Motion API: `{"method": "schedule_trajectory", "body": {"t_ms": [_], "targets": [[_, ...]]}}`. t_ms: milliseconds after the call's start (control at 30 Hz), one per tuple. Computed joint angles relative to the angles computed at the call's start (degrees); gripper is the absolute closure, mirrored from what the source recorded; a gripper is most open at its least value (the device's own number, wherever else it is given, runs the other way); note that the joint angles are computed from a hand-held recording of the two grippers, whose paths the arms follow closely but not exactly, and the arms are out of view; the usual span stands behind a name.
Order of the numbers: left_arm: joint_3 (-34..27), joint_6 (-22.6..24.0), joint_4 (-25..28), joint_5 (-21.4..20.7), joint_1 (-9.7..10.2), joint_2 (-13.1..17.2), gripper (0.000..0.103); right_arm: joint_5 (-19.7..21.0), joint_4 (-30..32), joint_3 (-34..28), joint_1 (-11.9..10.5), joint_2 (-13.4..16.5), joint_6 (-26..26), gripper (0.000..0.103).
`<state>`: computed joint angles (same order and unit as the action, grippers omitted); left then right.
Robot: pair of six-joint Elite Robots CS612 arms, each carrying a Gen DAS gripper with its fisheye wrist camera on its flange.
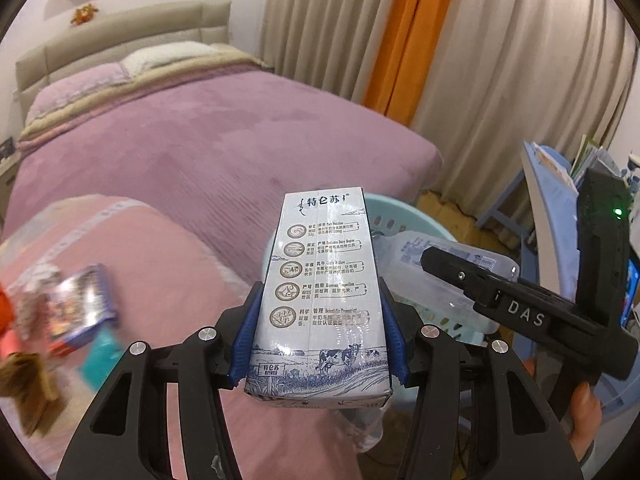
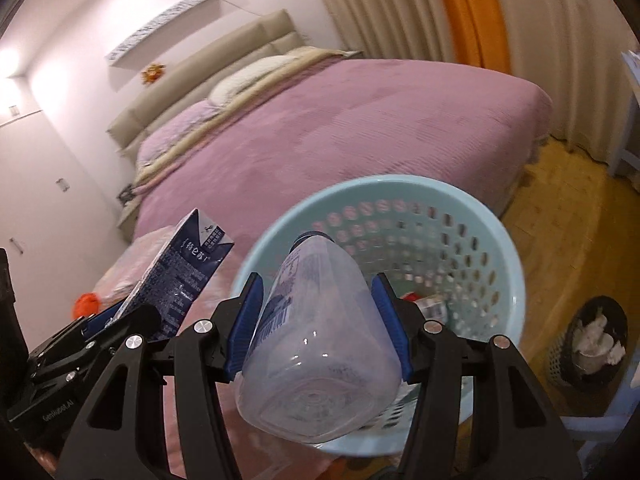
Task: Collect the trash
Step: 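Carry the carton and bottle over the wastebasket and release both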
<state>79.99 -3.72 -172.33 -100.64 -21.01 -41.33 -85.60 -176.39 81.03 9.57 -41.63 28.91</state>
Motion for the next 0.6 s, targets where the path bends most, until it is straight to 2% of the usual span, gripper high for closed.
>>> {"method": "schedule_trajectory", "body": {"t_ms": [167,267,300,500,600], "targets": [[-2.98,-0.89,1.78,-0.20,-0.62,2.40,0.051,0.02,1.67,-1.49,-0.84,1.86,1.11,0.050],[-3.10,-1.78,1.17,-0.51,-0.52,2.81,0.036,1.28,2.63,-1.93,-1.29,2.55,1.67,0.047],[-2.78,-1.80,0.66,-0.86,-0.40,2.69,0.036,2.15,2.72,-1.75,-1.47,2.56,1.93,0.043],[0.83,-2.34,-3.42,-0.96,0.23,0.93,0.035,3.75,-0.28,0.20,-1.78,1.85,0.94,0.043],[3.21,-3.13,-6.44,-0.36,0.64,-0.25,0.035,3.25,-1.93,0.77,-1.24,1.21,-1.49,0.043]]}}
